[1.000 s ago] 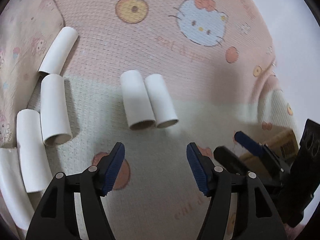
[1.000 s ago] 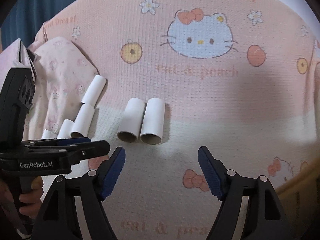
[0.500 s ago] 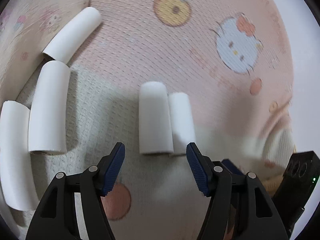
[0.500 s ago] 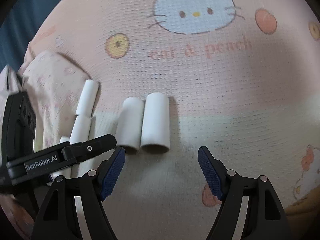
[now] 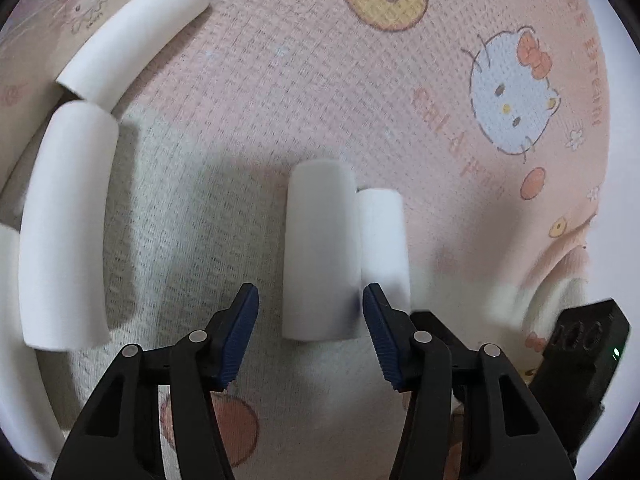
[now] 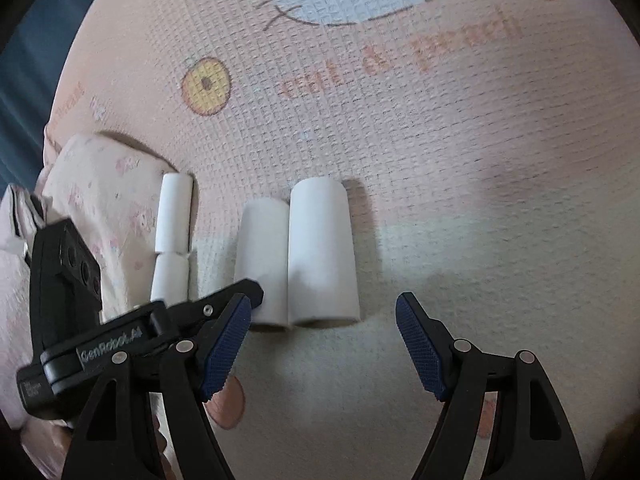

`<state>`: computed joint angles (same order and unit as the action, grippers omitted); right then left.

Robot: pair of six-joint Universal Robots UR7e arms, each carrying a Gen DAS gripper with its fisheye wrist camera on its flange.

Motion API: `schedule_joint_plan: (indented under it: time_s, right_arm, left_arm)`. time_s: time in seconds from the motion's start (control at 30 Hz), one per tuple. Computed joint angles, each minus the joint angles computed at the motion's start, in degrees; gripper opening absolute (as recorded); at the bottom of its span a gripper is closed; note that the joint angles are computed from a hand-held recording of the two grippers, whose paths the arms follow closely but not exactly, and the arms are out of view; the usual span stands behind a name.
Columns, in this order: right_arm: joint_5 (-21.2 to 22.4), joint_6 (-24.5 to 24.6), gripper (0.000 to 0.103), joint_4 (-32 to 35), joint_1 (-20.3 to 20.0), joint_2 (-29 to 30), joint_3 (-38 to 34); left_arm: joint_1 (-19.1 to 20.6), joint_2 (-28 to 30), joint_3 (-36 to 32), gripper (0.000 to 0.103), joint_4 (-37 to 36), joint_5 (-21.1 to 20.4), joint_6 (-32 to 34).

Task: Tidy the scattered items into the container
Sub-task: 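Close the left tool on a white paper tube while the right tool grasps another, then lift the tubes held in both tools off the bedspread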

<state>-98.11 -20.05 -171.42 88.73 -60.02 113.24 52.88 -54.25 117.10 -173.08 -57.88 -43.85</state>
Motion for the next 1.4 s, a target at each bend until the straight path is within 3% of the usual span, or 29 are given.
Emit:
schedule_joint_plan:
  time_s: [0.17,0.3,0.4,0.47,0.57,1.03,1.2,1.4]
  right_arm:
    - [2.3,0.3,0.058,1.7,-0.2,0.3,-1.2]
    - [0.4,1.7,0.055,2.7,-0.1,1.0,-1.9]
    - [-0.4,1.6,0.041,4.5,-0.1,1.4,-2.4]
    - [-0.2,-0.2,0.041,2.2,0.1,1.3,-1.4]
    - [-3.3,-2.1,0.040,1.3,1.5,1.4,-1.1]
    - [-8.7,2.7,0.040,8.5,5.1,-3.4,1.5]
    - [-10.6,4.6,0.040,13.6,5.8,-6.0,2.7]
    - [-9.5,7.4,0.040,21.2,4.5,-12.0,4.9]
  left_arm:
    - [-1.0,-0.3,0.1,0.045,0.1,2.4,3.2]
    - [1.2,-0.6,-0.4,0.046,-0.7,-3.9,2.2]
    - [2.0,-0.3,-1.1,0.046,-0.9,-6.2,0.9]
    - [2.1,-0.1,-1.5,0.046,0.1,-6.8,-0.5]
    - [1.0,-0.2,-1.4,0.047,1.0,-5.0,0.5]
    - [-3.8,-5.4,3.6,0.046,6.7,-5.0,1.8]
    - [-5.9,-7.7,3.8,0.046,15.8,-2.7,2.8]
    - [-9.6,-10.6,5.7,0.046,25.6,2.4,2.9]
